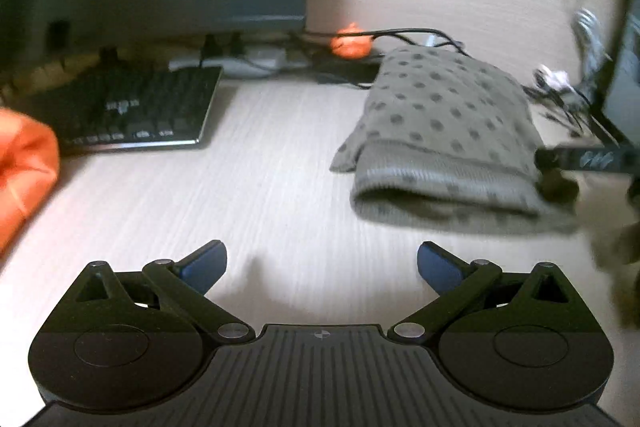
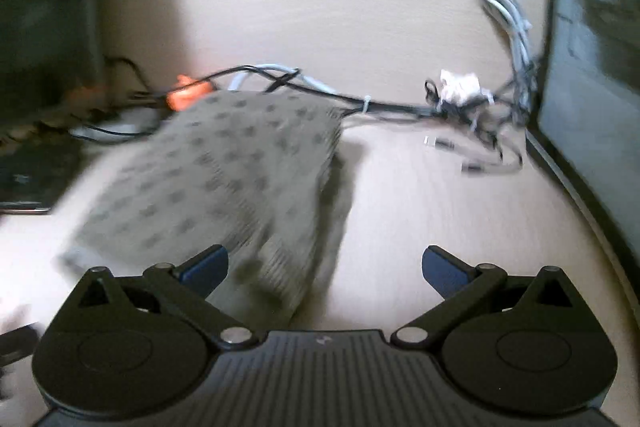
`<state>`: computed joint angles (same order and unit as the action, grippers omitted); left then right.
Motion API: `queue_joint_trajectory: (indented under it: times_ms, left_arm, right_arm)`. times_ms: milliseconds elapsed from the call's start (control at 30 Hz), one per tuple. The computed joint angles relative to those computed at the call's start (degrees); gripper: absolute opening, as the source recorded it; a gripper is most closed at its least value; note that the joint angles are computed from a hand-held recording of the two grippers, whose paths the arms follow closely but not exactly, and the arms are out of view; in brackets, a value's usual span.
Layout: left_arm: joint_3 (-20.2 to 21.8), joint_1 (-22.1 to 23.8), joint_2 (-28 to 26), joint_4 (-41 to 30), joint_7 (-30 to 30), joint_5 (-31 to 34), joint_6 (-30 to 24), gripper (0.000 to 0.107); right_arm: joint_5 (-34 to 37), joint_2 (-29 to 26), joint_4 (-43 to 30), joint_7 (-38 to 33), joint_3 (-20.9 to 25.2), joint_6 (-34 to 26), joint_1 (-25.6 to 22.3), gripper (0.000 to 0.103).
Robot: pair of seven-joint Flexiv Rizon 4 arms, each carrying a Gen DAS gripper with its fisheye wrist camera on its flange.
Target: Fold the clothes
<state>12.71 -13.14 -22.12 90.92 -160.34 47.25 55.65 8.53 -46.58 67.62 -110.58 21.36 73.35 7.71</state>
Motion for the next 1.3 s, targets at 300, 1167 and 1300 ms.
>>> queue_joint_trajectory:
  times_ms: [300,1167,1300]
  left_arm:
    - [0.87,-0.5,5.03,7.24,-7.22,7.16,12.64,0.103]
    - [-3.27,-0.93,5.59,7.89,-3.6,13.85,6.43,0.103]
    - [-3.15,-0.32,5.41,8.06,-3.06,12.41,7.27,0.103]
  right_arm:
    - [4.04,15.11,32.91,-2.24,-1.46,25.11,1.52,0.103]
    - [-11.52,14.35,36.67,18.7,-9.24,26.5,4.38,0.103]
    - [-14.53,14.48,37.41,20.94,-11.56,26.91,5.8,0.103]
